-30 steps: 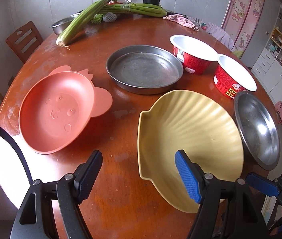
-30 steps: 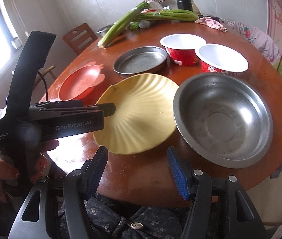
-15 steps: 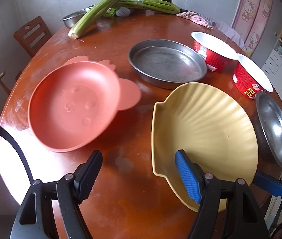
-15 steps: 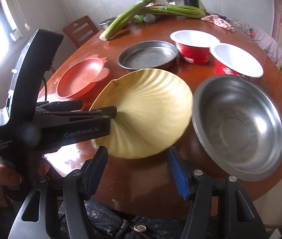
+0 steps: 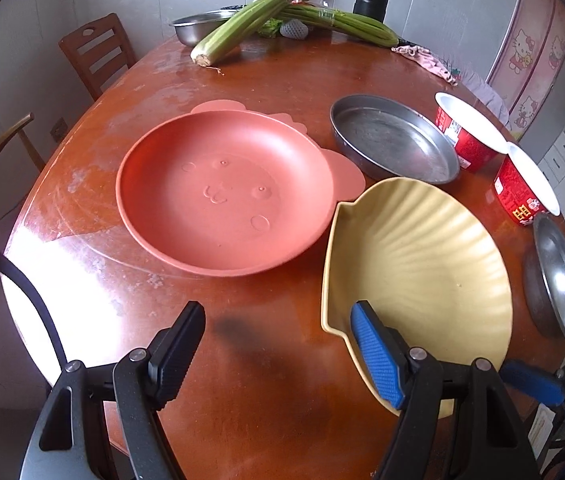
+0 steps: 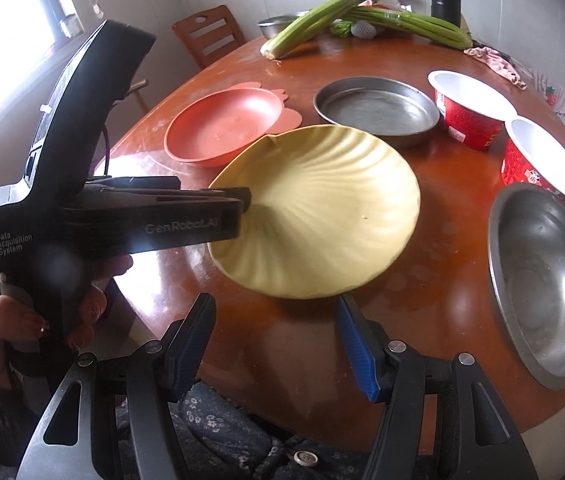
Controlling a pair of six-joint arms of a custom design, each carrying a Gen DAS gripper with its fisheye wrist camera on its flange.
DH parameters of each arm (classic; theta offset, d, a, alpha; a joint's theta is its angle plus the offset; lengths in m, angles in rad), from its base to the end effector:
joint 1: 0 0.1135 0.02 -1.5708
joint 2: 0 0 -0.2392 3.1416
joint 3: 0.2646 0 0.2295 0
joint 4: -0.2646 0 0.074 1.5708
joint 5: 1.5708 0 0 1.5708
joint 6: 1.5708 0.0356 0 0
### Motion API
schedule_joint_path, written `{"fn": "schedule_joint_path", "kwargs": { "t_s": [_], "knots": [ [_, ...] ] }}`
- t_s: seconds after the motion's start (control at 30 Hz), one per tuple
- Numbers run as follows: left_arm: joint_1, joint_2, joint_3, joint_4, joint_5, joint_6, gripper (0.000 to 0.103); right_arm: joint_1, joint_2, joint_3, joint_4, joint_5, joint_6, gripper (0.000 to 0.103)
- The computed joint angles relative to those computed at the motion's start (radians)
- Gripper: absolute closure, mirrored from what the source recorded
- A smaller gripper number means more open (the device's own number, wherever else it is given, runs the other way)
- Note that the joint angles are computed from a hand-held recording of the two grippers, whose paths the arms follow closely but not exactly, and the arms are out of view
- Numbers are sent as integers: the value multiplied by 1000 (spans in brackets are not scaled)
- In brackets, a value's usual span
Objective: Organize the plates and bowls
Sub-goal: 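Lift the yellow shell plate and carry it toward the orange plate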
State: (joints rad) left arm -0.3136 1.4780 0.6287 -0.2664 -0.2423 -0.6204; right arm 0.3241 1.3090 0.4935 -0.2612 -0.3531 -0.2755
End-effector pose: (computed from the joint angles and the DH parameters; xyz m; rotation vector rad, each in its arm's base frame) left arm 0.2280 -0.0650 0.1275 -0.4749 2.5868 0.0117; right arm 0.1900 0.0768 0.1299 -0.8854 2.4657 0.4828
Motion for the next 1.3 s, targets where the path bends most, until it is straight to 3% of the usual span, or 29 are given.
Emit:
{"fn": "schedule_joint_path", "kwargs": {
  "t_s": [0.13,0.3,0.73,0.83,0.97,1.1,1.3],
  "knots": [
    [-5,-82,-45,0,20,-16,28,-83,-23,20,-7,-26,-27,39],
    [-16,-148,-76,-3,53,-39,28,-126,104,163,-20,-23,-39,39],
    [-41,-40,-40,68,126,-88,29,-29,455,456,-22,95,-117,39],
    [-46,-7,-20,75,131,-90,37,-22,491,468,-9,109,-130,43],
    [-52,11,-11,100,148,-88,50,-10,544,500,-20,112,-145,57],
    [-50,19,-13,128,163,-90,56,-8,549,501,-23,102,-156,60],
    [-48,9,-13,125,154,-94,56,-28,510,479,-41,55,-146,60]
  ]
}}
